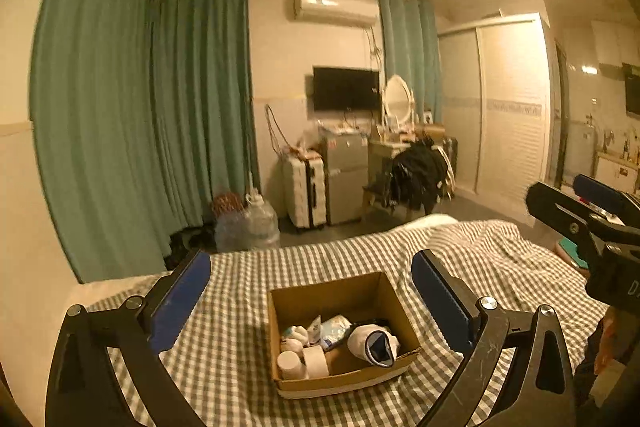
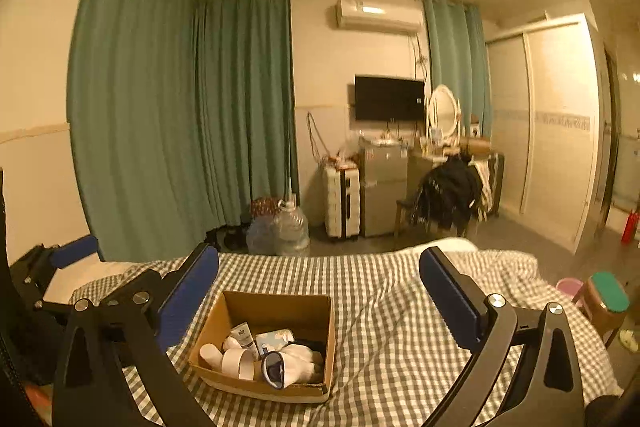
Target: Organize objects
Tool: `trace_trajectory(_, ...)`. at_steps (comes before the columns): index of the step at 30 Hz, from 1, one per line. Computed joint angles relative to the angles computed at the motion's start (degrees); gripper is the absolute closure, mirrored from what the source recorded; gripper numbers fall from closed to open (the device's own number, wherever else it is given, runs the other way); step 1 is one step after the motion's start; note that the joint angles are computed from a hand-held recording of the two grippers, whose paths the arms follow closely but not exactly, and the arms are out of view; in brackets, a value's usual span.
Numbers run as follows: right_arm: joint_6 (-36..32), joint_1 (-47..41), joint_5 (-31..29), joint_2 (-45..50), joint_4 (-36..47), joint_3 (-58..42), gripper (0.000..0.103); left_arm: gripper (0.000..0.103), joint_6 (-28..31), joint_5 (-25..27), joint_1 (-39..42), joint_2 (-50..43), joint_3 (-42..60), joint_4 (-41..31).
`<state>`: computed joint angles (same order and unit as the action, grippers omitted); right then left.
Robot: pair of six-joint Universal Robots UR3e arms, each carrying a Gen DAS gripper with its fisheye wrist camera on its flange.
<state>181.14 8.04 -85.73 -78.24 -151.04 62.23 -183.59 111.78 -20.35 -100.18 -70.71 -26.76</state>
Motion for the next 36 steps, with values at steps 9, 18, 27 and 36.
trace_trajectory(9,-3.0,2.1,-1.9,-16.8,-15.6,27.0,0.001,0.000,-5.2,6.2,-4.5,11.8,-19.4,10.3)
trace_trajectory(18,-3.2,9.0,-9.9,-15.6,-28.7,42.3,0.000,0.000,-6.4,19.4,-8.9,11.9,-37.5,27.7)
trace_trajectory(27,-0.5,9.2,-12.1,-4.5,-38.5,49.6,0.000,0.000,-8.7,12.2,-3.3,9.7,-50.0,33.3)
trace_trajectory(36,0.9,8.4,-12.5,-5.2,-39.7,50.8,0.000,0.000,-9.1,13.2,-4.4,9.1,-50.5,31.9)
